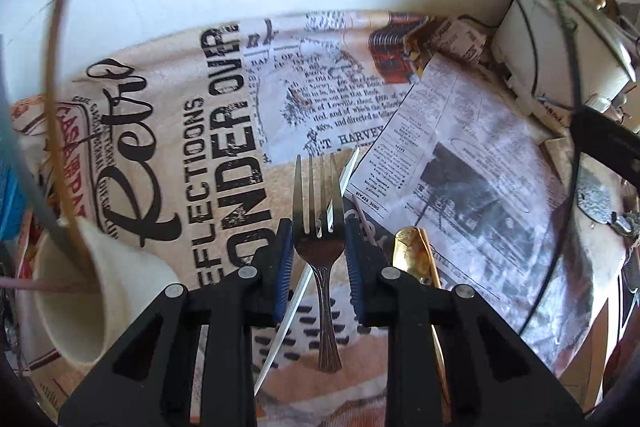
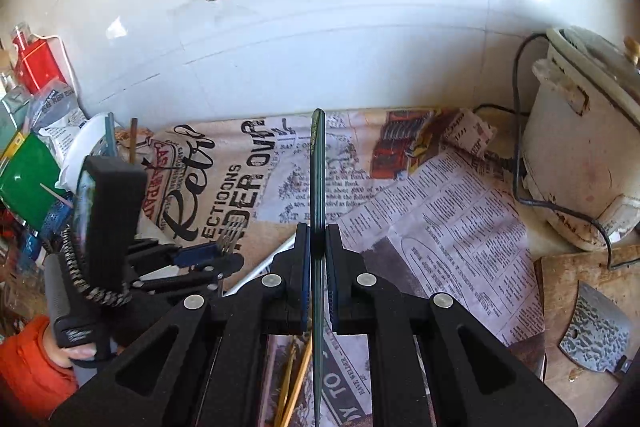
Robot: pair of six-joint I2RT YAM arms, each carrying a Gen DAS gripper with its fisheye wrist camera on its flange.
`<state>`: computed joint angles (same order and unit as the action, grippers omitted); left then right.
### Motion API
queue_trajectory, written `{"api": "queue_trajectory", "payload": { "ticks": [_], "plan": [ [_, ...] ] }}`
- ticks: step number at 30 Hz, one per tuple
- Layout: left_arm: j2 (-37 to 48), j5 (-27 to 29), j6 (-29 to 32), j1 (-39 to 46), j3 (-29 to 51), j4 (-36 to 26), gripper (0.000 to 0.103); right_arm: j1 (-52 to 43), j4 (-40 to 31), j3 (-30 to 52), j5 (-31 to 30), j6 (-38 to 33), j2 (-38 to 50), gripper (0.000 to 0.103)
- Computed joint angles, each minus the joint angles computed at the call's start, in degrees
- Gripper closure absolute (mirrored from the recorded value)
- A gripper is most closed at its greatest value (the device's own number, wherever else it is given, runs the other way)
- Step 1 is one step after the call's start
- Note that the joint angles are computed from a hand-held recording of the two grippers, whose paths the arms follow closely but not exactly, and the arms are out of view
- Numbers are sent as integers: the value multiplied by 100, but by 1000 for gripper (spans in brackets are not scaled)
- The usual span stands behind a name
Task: Organize utensils
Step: 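Lift the fork and green chopstick upright and carry both over the white cup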
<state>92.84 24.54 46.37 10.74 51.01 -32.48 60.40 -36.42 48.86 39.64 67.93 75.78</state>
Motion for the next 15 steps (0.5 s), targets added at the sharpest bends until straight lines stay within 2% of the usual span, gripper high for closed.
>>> {"api": "queue_trajectory", "payload": {
  "ticks": [8, 15],
  "plan": [
    [-608, 707, 617, 940, 317, -1017, 79, 43, 217, 707, 161, -545, 528, 96],
    [-620, 1299, 1093, 1769, 1156, -2053, 79, -13, 374, 1429, 249, -1141, 985, 96]
  ]
}}
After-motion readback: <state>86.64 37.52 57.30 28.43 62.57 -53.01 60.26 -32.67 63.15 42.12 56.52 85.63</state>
